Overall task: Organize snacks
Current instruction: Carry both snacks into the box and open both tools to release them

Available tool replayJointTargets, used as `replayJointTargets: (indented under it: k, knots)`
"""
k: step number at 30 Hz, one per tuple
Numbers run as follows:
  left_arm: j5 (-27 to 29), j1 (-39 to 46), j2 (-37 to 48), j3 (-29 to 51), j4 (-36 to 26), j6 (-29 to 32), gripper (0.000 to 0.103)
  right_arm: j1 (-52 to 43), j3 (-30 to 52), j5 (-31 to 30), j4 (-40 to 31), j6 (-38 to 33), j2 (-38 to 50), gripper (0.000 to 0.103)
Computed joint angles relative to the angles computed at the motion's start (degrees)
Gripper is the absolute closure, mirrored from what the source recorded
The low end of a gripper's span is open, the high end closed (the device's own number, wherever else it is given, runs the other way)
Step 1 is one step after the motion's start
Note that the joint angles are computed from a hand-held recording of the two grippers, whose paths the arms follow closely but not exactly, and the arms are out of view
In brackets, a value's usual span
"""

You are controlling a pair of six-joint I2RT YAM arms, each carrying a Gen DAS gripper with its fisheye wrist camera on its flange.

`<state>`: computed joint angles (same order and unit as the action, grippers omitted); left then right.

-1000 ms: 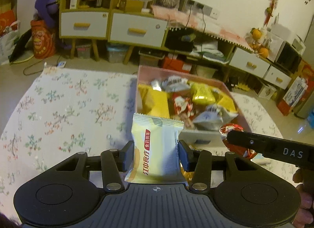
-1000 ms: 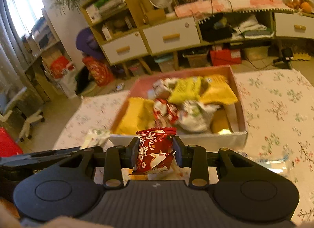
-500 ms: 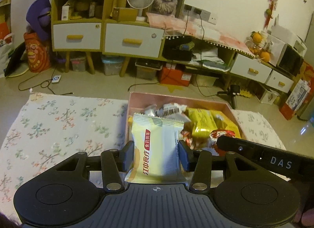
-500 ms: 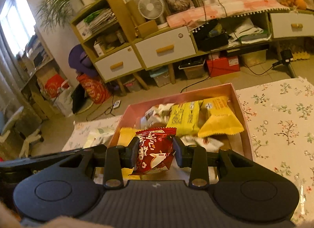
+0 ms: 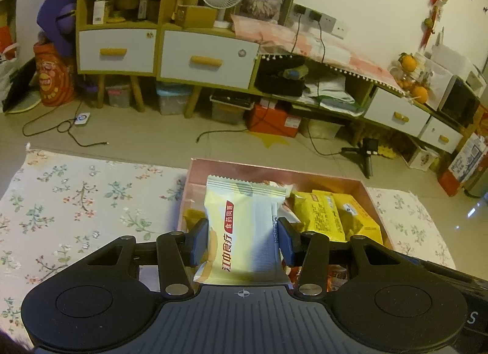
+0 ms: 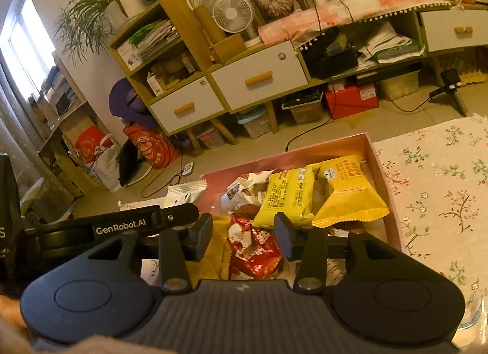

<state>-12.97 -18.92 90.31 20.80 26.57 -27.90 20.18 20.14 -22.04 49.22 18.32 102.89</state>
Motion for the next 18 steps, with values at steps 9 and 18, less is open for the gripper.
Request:
replayJointTargets:
  k: [9,18]
  knots:
    - [1.05,-1.13,1.47,1.52,-1.27,0.7,0.045,-0.92,0.17,0.1,-1.88,0.16,-0.85,0.053]
    - [-0.97,-3.4,-3.09,-0.88,-4.24,-0.24,0.041,-1.18,-1.32,0.87,-3.48,0.3,-3.45,0.05]
